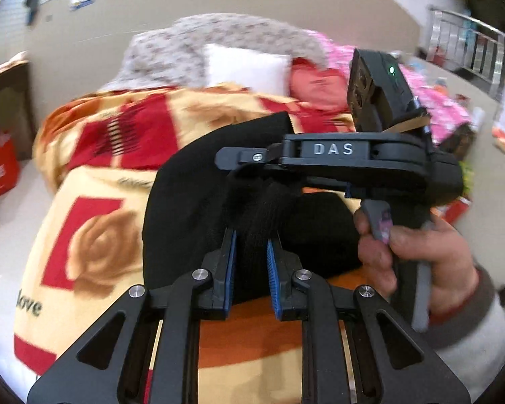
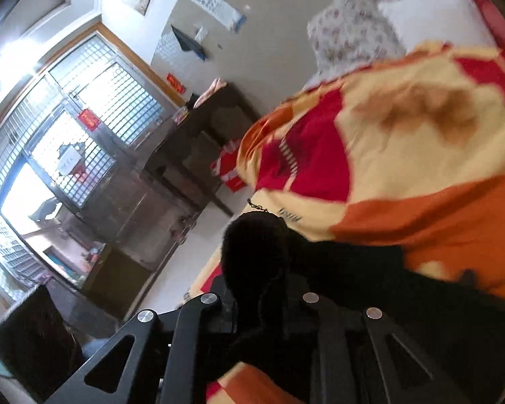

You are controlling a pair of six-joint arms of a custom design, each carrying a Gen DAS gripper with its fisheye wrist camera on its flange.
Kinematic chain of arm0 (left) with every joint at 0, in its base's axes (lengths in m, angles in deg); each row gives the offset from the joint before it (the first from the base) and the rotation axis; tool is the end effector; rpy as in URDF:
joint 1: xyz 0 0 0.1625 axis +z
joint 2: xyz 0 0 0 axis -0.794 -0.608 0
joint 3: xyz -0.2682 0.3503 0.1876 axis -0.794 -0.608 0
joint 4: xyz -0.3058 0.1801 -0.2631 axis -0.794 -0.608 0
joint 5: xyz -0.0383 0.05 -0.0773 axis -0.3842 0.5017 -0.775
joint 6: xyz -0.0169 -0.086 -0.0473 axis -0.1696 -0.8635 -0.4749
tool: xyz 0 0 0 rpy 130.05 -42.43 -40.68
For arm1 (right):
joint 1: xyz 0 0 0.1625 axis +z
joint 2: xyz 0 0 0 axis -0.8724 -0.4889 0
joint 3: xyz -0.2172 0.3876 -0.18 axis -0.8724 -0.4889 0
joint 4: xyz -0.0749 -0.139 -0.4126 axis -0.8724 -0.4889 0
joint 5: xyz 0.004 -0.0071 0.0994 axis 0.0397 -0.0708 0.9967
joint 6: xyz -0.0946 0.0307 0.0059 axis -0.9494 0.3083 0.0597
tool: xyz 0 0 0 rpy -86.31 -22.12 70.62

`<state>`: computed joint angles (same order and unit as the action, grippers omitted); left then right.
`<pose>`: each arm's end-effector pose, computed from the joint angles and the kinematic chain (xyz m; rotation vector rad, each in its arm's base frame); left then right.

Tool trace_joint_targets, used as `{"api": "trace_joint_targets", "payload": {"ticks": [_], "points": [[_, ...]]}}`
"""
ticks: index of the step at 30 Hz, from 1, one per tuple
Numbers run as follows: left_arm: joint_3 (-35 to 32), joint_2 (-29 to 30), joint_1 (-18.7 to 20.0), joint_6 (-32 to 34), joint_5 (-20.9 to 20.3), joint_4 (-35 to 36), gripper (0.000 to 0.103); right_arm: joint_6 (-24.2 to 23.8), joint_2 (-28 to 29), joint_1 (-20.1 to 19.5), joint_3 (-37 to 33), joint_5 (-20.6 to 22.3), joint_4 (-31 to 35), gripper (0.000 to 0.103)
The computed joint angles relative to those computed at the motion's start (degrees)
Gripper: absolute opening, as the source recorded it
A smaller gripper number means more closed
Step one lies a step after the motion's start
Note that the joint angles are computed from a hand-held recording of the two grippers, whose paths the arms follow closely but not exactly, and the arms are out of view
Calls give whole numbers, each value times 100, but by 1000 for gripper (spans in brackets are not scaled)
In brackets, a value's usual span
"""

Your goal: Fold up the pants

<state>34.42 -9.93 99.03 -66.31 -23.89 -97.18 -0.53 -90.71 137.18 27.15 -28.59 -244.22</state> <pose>-0.3780 -0.6346 -0.0035 1.2679 2.5901 -0.6559 0.0019 -0.6639 0.3455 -0.2893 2.8824 -1.1783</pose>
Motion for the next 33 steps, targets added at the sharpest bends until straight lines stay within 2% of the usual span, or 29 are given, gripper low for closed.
{"api": "trace_joint_targets", "payload": {"ticks": [2, 3, 7, 11, 13, 15, 16, 19, 20, 22, 24, 26, 28, 32, 33], "points": [[21, -73, -2, 99, -244, 94, 20, -80, -321, -115, 238, -84, -91, 15], [47, -97, -26, 192, -217, 70, 20, -105, -417, -151, 324, -194, -182, 15], [-61, -6, -51, 280, 190, 61, 20, -111, -765, -398, 666, -804, -337, 15], [-439, 263, 41, -34, 463, 432, 20, 30, -692, -570, 724, -1514, -697, 17], [-640, 415, 70, -142, 572, 670, 20, 96, -677, -624, 669, -1633, -643, 17], [-786, 535, 70, -238, 637, 862, 20, 75, -749, -582, 702, -1783, -620, 25], [-905, 617, 65, -279, 731, 1000, 20, 105, -773, -517, 736, -2068, -778, 37], [-1134, 764, 70, -342, 739, 1135, 20, 97, -861, -322, 843, -2675, -1427, 39], [-1207, 812, 63, -327, 755, 1152, 20, 79, -927, -319, 899, -2573, -1530, 39], [-1368, 940, 31, -279, 856, 1179, 20, -18, -1070, -335, 982, -2060, -1398, 39], [-1567, 1075, 15, -273, 920, 1337, 20, -238, -1045, -240, 964, -1995, -1196, 39], [-1806, 1232, 18, -338, 993, 1599, 20, -476, -828, -116, 829, -2304, -1071, 39], [-1978, 1365, 18, -354, 1109, 1733, 20, -486, -583, -37, 648, -2795, -900, 39], [-2174, 1583, 8, -220, 1290, 1565, 20, -698, -142, -94, 343, -3195, -1245, 39], [-2226, 1619, 3, -213, 1318, 1560, 20, -630, -126, -113, 248, -3223, -1123, 39]]}}
